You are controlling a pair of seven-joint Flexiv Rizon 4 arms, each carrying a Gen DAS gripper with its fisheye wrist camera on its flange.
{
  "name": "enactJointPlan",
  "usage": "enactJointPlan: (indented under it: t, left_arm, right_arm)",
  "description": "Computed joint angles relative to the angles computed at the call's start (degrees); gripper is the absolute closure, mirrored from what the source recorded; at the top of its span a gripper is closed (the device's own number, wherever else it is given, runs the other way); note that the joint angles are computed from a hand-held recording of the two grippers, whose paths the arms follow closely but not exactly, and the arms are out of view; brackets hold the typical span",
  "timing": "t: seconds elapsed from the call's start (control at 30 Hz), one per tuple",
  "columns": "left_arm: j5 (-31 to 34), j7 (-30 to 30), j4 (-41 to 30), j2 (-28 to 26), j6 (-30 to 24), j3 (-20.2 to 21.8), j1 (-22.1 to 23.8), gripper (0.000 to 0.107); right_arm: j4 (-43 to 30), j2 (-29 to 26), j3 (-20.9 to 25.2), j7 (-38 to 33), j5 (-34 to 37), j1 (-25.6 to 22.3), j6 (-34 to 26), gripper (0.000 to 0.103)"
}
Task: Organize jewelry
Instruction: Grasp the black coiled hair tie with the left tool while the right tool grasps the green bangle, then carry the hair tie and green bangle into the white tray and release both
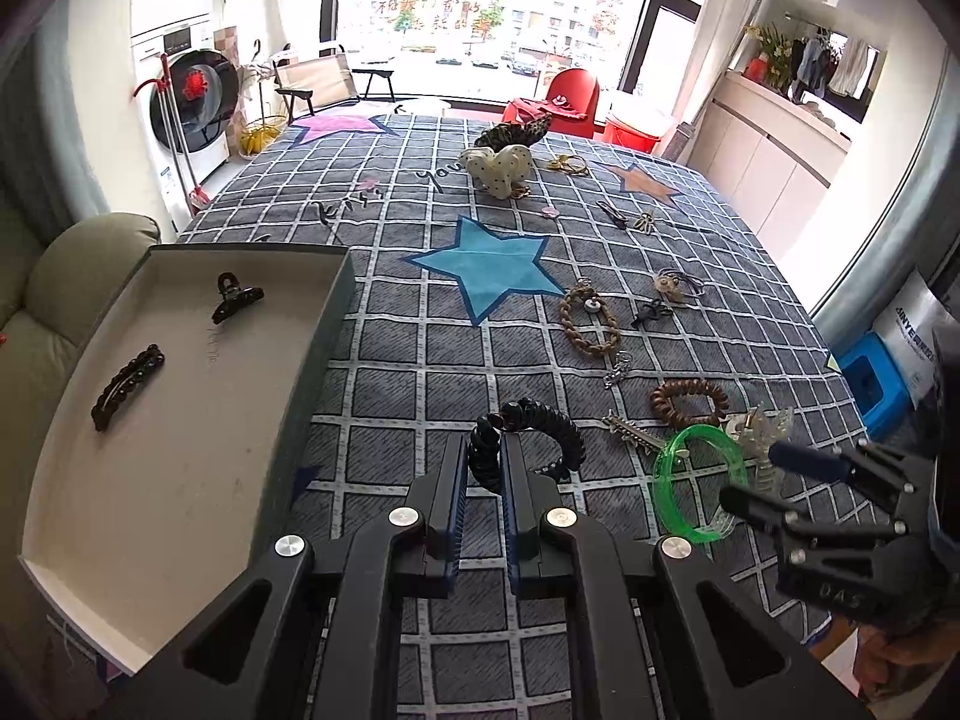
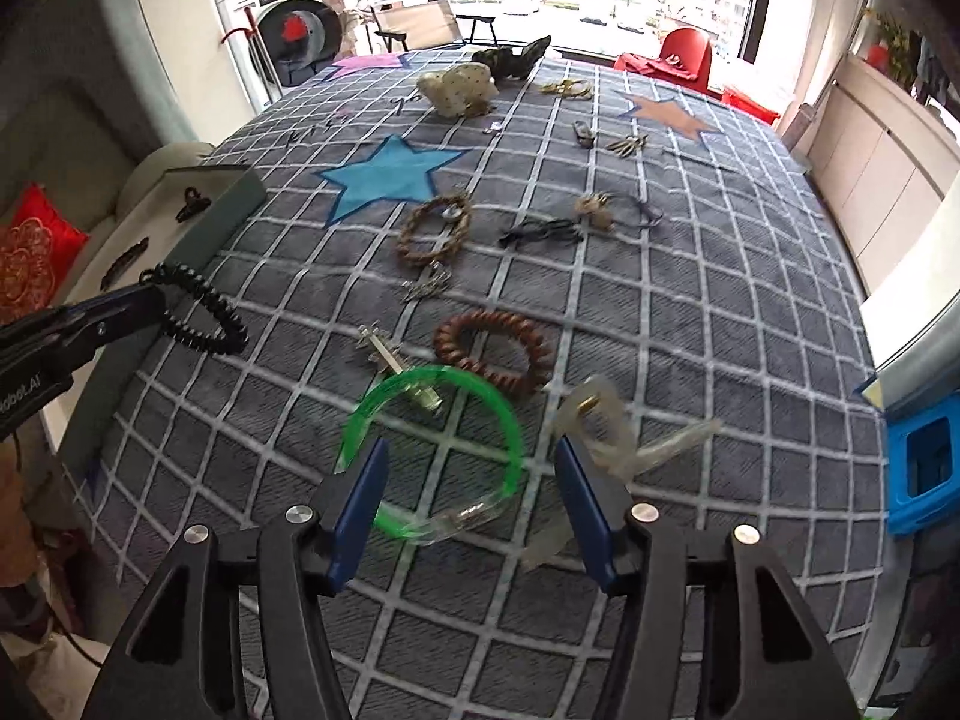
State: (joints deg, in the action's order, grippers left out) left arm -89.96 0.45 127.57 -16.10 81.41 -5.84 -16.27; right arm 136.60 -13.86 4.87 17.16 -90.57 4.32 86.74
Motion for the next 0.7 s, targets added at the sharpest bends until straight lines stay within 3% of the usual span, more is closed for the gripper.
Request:
enactJointPlan:
  t: [0.13, 0.23, 0.33, 0.4, 0.47, 0.7]
  left_arm:
    - [-0.60, 0.27, -0.01, -0.12, 0.41, 0.03, -0.23, 0.094]
    - [-1.27, 0.99, 0.24, 0.24, 0.27, 0.25, -0.29, 0.094]
    - [-1.85, 1.46, 0.47, 0.70, 0.12, 0.63, -0.29, 0.094]
    - [-2.09, 1.73, 0.60, 1.00, -0.18, 0.95, -0.09, 0.094]
    - [-2.50, 2.14, 0.60, 1.14, -0.32, 1.14, 0.03, 0.094]
    - [-3.16, 2.54, 0.43, 1.38, -1.55, 1.52, 0.70, 0.094]
  right_arm:
    - [-1.90, -1.21, 1.18, 3.80, -5.64, 0.08, -0.72, 0.042]
    - [-4.22, -3.65, 2.12, 2.44, -5.05, 0.92, -0.76, 0.044]
    - [-5.14, -5.69, 2.34, -3.87, 2.55, 4.01, -3.13, 0.060]
    - [-4.87, -6.23, 2.02, -7.45, 8.26, 6.13, -4.59, 0.085]
    - [-4.61, -6.15, 0.53, -6.68, 8.48, 7.38, -3.99, 0.095]
    - [-3.78, -1.87, -0.98, 0.21, 1.39, 7.04, -4.73, 0.096]
